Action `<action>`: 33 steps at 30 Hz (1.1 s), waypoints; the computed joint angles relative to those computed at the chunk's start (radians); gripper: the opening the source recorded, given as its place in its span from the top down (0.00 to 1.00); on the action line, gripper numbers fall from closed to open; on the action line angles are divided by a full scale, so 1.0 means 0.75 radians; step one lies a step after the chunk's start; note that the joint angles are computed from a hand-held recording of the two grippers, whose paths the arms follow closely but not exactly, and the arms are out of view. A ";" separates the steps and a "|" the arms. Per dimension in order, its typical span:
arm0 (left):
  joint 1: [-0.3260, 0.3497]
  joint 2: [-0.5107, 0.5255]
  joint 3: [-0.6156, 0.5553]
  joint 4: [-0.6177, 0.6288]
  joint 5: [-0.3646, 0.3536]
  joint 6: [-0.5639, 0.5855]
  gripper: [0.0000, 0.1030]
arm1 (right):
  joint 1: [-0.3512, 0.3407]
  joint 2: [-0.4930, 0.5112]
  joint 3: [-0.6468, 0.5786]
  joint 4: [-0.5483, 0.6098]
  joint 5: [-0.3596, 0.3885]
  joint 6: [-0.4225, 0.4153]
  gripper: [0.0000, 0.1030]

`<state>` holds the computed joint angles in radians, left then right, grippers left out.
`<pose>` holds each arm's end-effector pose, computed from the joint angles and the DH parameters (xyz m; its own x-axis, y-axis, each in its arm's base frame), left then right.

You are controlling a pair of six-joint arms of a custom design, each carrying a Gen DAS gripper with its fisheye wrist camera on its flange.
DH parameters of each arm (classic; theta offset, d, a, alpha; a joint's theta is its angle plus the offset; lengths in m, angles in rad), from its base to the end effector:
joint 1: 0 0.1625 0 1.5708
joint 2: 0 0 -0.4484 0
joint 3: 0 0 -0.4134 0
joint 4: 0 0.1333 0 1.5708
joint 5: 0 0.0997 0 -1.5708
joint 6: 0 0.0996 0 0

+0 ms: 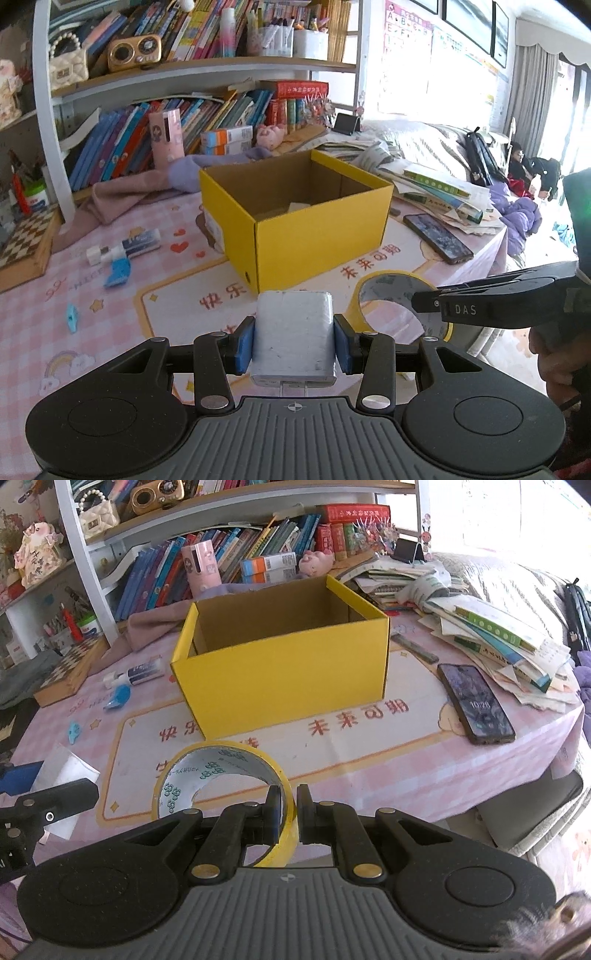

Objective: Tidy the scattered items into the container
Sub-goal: 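Carry the charger and tape roll with both tools over the yellow box, then lower the tape roll and charger into the yellow box and open both tools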

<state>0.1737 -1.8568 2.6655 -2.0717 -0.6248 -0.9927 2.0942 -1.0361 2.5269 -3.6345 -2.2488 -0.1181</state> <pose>-0.1957 -0.2517 0.2079 -0.7091 0.2001 -0.6761 0.6309 0.6081 -0.4818 0.2550 -0.3001 0.1251 -0.7891 -0.1799 0.5873 -0.5166 0.7116 -0.4762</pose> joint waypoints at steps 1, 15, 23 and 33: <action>0.012 0.012 -0.004 -0.024 0.011 0.019 0.60 | -0.005 0.003 -0.005 -0.014 0.007 -0.015 0.92; 0.253 0.418 -0.081 -0.907 0.182 0.595 0.59 | -0.121 0.016 -0.219 -0.122 0.165 -0.363 0.92; 0.377 0.670 -0.197 -1.273 0.206 0.844 0.59 | -0.210 0.018 -0.366 -0.049 0.293 -0.534 0.92; 0.521 0.928 -0.379 -1.578 0.284 1.030 0.59 | -0.299 0.086 -0.590 0.119 0.427 -0.709 0.92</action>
<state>0.5642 -1.1611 2.3811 -3.2555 -0.4119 -0.2199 1.8702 -0.9717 2.0842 -3.5454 -1.9287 -0.6500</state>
